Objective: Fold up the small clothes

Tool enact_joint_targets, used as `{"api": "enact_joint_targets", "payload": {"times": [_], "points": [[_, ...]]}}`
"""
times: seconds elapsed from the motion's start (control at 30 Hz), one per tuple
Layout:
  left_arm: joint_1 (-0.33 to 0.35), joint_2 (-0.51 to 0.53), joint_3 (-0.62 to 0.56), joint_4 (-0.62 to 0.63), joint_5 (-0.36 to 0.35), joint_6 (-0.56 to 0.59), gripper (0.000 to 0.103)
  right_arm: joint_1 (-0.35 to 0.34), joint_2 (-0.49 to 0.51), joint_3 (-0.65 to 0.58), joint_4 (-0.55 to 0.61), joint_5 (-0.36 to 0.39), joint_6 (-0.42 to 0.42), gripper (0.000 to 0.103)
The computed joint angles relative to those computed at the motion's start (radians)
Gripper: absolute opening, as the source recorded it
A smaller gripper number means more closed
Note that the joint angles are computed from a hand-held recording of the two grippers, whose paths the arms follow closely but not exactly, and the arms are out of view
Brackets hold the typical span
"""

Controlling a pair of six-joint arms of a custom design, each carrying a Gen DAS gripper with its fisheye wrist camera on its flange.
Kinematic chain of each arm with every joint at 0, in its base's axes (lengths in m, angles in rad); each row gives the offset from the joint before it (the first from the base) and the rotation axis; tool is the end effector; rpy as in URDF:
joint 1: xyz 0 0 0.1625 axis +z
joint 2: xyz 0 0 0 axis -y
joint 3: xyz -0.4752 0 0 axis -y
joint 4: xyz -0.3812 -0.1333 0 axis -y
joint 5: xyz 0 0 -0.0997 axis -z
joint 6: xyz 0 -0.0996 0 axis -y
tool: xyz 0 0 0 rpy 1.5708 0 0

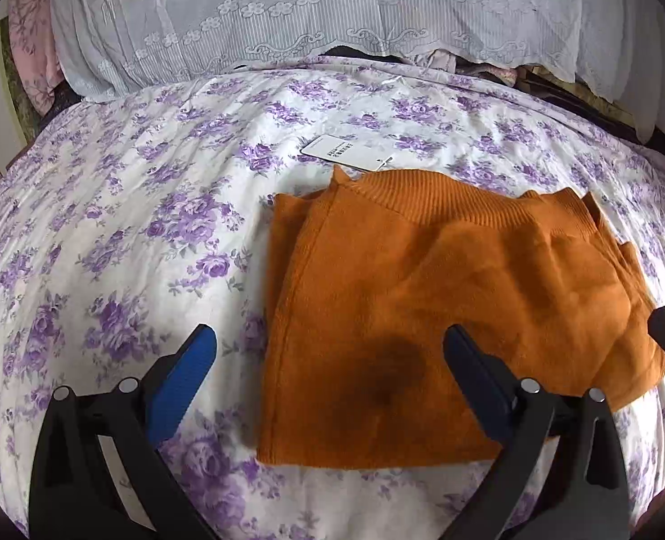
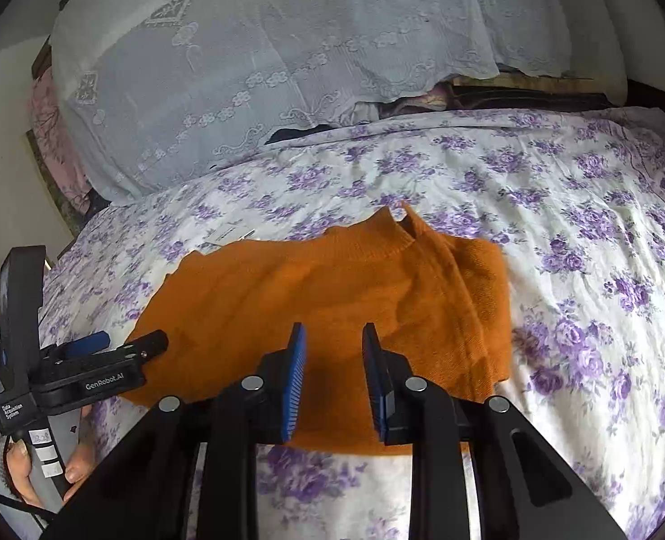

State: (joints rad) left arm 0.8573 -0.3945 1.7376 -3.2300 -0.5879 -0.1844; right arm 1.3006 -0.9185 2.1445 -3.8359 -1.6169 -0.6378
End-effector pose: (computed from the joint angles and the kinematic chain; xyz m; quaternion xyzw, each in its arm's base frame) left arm -0.2532 -0.6229 -0.0477 0.1560 0.8598 -0.3273 0.3596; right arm -0.0237 -0.5679 0.2169 0.1474 -0.8553 0.4373 0.2357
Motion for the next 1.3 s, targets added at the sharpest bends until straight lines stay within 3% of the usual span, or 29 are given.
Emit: {"api": "enact_joint_targets", "payload": {"times": [0.27, 0.4, 0.57, 0.77, 1.03, 1.1, 1.17, 1.3], "points": [[-0.012, 0.034, -0.017, 0.033, 0.048, 0.024, 0.098, 0.025, 0.049, -0.02, -0.035, -0.054, -0.063, 0.037], [-0.003, 0.052, -0.05, 0.088, 0.058, 0.019, 0.099, 0.04, 0.069, -0.086, 0.119, -0.163, -0.053, 0.055], [0.008, 0.041, -0.05, 0.114, 0.028, -0.008, 0.099, 0.048, 0.081, -0.073, 0.081, -0.167, -0.083, 0.061], [-0.014, 0.06, -0.056, -0.024, 0.078, 0.09, 0.099, 0.043, 0.057, -0.065, 0.012, -0.1, -0.043, 0.061], [0.044, 0.074, -0.219, 0.082, 0.018, 0.055, 0.099, 0.077, 0.098, -0.237, 0.098, -0.172, 0.036, 0.061], [0.064, 0.084, -0.25, 0.153, 0.009, 0.026, 0.099, 0.078, 0.128, -0.285, 0.117, -0.204, 0.027, 0.061], [0.084, 0.085, -0.276, 0.241, -0.016, -0.017, 0.099, 0.073, 0.154, -0.343, 0.212, -0.263, 0.04, 0.067], [0.1, 0.059, -0.256, 0.237, -0.08, -0.064, 0.099, 0.061, 0.141, -0.33, 0.226, -0.218, 0.047, 0.074]]}}
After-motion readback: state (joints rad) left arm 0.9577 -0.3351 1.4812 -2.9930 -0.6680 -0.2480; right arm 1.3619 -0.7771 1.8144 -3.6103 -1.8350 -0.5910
